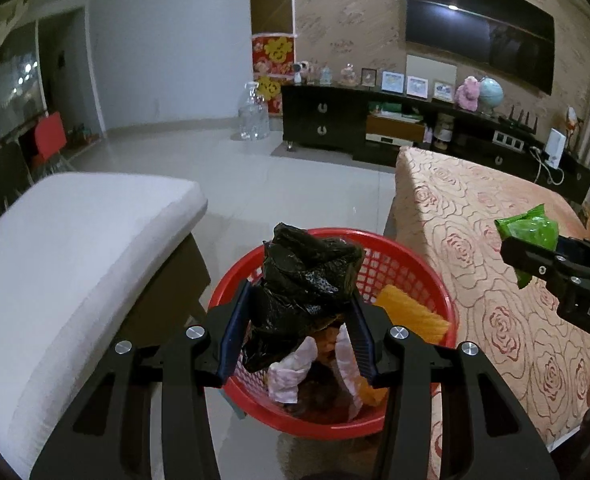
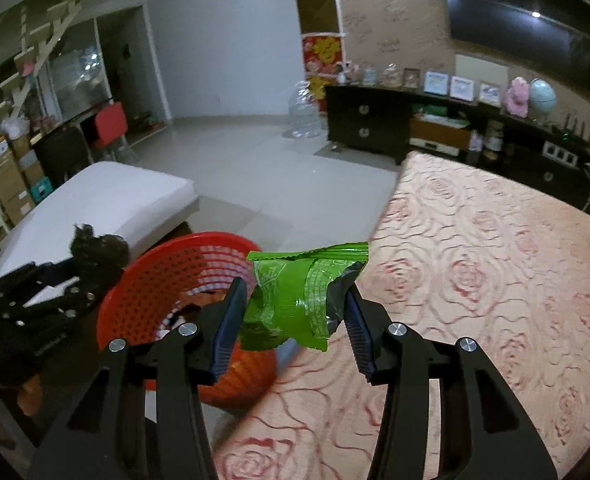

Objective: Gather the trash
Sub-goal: 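Carry the black bag and green wrapper over the red wastebasket and open both tools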

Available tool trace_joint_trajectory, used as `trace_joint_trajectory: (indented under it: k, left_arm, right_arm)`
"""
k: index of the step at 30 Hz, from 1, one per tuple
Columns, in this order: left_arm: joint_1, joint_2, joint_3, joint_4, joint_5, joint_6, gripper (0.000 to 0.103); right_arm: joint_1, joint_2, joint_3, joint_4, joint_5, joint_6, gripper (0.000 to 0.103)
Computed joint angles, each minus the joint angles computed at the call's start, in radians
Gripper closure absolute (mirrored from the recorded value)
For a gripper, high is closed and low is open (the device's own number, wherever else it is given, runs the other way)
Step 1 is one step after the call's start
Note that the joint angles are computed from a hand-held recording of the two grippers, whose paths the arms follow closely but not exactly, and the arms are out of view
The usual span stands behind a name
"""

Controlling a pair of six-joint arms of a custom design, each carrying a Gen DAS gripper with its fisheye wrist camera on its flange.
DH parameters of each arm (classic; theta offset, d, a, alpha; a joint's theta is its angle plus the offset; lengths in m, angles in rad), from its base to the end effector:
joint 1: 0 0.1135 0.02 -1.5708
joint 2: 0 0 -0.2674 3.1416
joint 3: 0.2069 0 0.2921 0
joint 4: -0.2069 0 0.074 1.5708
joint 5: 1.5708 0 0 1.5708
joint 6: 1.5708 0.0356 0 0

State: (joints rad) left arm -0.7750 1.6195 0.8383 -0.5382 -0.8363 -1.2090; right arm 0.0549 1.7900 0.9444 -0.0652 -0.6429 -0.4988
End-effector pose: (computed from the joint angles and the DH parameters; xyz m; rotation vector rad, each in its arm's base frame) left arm 0.2347 -0.1929 0.1271 -0.6196 2.2121 0.3149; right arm 0.3738 0.0419 0.1194 -0.8839 2.1478 0.5756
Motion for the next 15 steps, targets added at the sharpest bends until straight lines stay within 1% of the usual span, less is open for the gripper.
trace_joint_trajectory:
  k: [3, 10, 13, 14, 15]
  left_arm:
    - [0.035, -0.026, -0.049, 0.064, 0.038, 0.029, 0.059]
    - [0.096, -0.036, -0.112, 0.154, 0.095, 0.070, 0.059]
    - [0.122, -0.042, -0.131, 0.196, 0.130, 0.109, 0.058]
    - [0.129, -0.040, -0.132, 0.202, 0.135, 0.117, 0.055]
    - [0.134, -0.042, -0.135, 0.207, 0.139, 0.123, 0.050]
  right_arm:
    - [0.043, 0.016, 0.028, -0.040, 0.011, 0.000, 0.056]
    - [0.134, 0.073, 0.099, -0.108, 0.033, 0.018, 0.056]
    - [0.163, 0.112, 0.156, -0.179, 0.015, 0.016, 0.053]
    - [0.169, 0.118, 0.169, -0.193, 0.012, 0.019, 0.049]
    - [0.174, 0.123, 0.179, -0.205, 0.010, 0.025, 0.046]
